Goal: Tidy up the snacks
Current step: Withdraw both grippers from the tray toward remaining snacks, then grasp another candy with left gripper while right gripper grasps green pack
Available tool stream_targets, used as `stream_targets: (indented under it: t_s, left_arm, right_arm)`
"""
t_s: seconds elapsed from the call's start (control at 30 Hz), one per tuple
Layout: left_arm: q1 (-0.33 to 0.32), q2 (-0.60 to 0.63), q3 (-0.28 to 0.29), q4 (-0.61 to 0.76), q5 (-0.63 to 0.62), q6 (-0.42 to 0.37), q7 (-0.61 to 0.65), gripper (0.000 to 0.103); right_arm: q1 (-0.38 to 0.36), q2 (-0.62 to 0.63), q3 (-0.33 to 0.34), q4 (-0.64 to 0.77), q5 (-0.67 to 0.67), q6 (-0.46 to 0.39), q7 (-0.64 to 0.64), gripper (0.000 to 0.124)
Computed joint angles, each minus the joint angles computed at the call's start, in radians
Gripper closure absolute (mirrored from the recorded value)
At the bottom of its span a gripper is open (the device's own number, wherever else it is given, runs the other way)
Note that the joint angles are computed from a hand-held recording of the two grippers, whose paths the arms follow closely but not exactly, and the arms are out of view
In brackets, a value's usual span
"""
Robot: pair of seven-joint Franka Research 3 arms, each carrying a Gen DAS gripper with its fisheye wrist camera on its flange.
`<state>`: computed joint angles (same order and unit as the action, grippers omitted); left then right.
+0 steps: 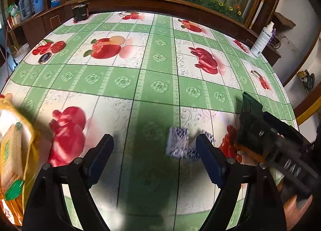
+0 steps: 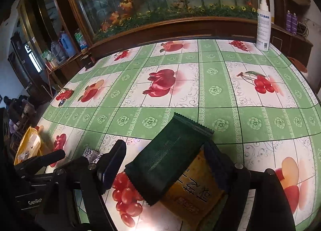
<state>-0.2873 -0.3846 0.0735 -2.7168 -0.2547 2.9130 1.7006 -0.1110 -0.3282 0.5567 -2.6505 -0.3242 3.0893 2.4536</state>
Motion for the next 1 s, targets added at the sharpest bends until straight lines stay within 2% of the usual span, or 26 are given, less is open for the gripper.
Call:
stream_targets:
  t_s: [0.03, 0.07, 0.1, 0.13, 0.17, 0.2, 0.23, 0.3, 0.37, 0.4, 0.43, 0.47, 0.5, 0.57, 0.63, 0.67, 0.83, 1.0]
  left_arm:
    - [0.014, 0.02, -0.017, 0.013, 0.016, 0.0, -0.015, 0.02]
    - [0.005, 0.031, -0.012, 0.019, 0.008, 0.01, -0.008, 0.02]
    - [-0.001, 0.041, -0.008, 0.025, 0.004, 0.015, -0.002, 0.019]
    - [0.026, 0.048, -0.038, 0.027, 0.0, 0.02, 0.002, 0.02]
    - [0.088, 0.053, -0.098, 0.026, 0.065, 0.027, -0.043, 0.025]
    - [0.13, 0.052, -0.136, 0.016, 0.182, 0.04, -0.118, 0.03]
    - [0.138, 0.045, -0.143, 0.003, 0.228, 0.058, -0.137, 0.031]
    - [0.095, 0.019, -0.103, -0.03, 0.211, 0.083, -0.099, 0.041]
    - [0.036, -0.013, -0.039, -0.065, 0.197, 0.106, -0.057, 0.053]
    - [0.026, -0.032, -0.022, -0.082, 0.197, 0.108, -0.05, 0.066]
    - [0.016, -0.048, -0.003, -0.094, 0.195, 0.108, -0.042, 0.073]
    - [0.004, -0.069, 0.02, -0.107, 0.189, 0.098, -0.032, 0.086]
    - [-0.012, -0.089, 0.048, -0.117, 0.178, 0.084, -0.018, 0.086]
    - [-0.041, -0.132, 0.101, -0.142, 0.146, 0.066, 0.013, 0.086]
    - [-0.062, -0.178, 0.144, -0.166, 0.108, 0.04, 0.035, 0.086]
    - [-0.073, -0.206, 0.169, -0.181, 0.085, 0.025, 0.048, 0.086]
    - [-0.088, -0.349, 0.249, -0.25, -0.005, -0.05, 0.115, 0.087]
    - [-0.023, -0.466, 0.241, -0.291, -0.034, -0.122, 0.16, 0.087]
  right_arm:
    - [-0.039, 0.004, 0.044, 0.017, -0.031, -0.021, 0.011, 0.042]
    - [-0.094, -0.004, 0.104, 0.034, -0.081, -0.057, 0.043, 0.046]
    - [-0.12, -0.012, 0.133, 0.039, -0.122, -0.078, 0.067, 0.051]
    - [-0.132, -0.017, 0.146, 0.04, -0.156, -0.087, 0.078, 0.052]
    - [-0.134, -0.023, 0.15, 0.041, -0.182, -0.102, 0.086, 0.057]
    - [-0.126, -0.028, 0.141, 0.038, -0.198, -0.111, 0.089, 0.06]
    - [-0.108, -0.032, 0.121, 0.031, -0.206, -0.113, 0.086, 0.061]
    - [-0.083, -0.048, 0.096, 0.016, -0.228, -0.121, 0.097, 0.064]
    - [-0.058, -0.065, 0.072, -0.001, -0.25, -0.125, 0.111, 0.067]
    - [-0.041, -0.073, 0.054, -0.011, -0.255, -0.121, 0.116, 0.071]
    - [-0.025, -0.085, 0.038, -0.021, -0.256, -0.119, 0.119, 0.076]
    - [-0.014, -0.096, 0.026, -0.031, -0.256, -0.116, 0.12, 0.089]
    - [-0.002, -0.104, 0.013, -0.04, -0.251, -0.109, 0.12, 0.103]
    - [0.021, -0.12, -0.012, -0.058, -0.231, -0.103, 0.107, 0.113]
    - [0.064, -0.121, -0.062, -0.08, -0.184, -0.069, 0.067, 0.113]
    - [0.063, -0.129, -0.059, -0.087, -0.169, -0.063, 0.059, 0.113]
    - [0.142, -0.149, -0.134, -0.135, -0.057, 0.032, -0.016, 0.113]
    - [0.287, -0.182, -0.258, -0.202, 0.048, 0.165, -0.069, 0.113]
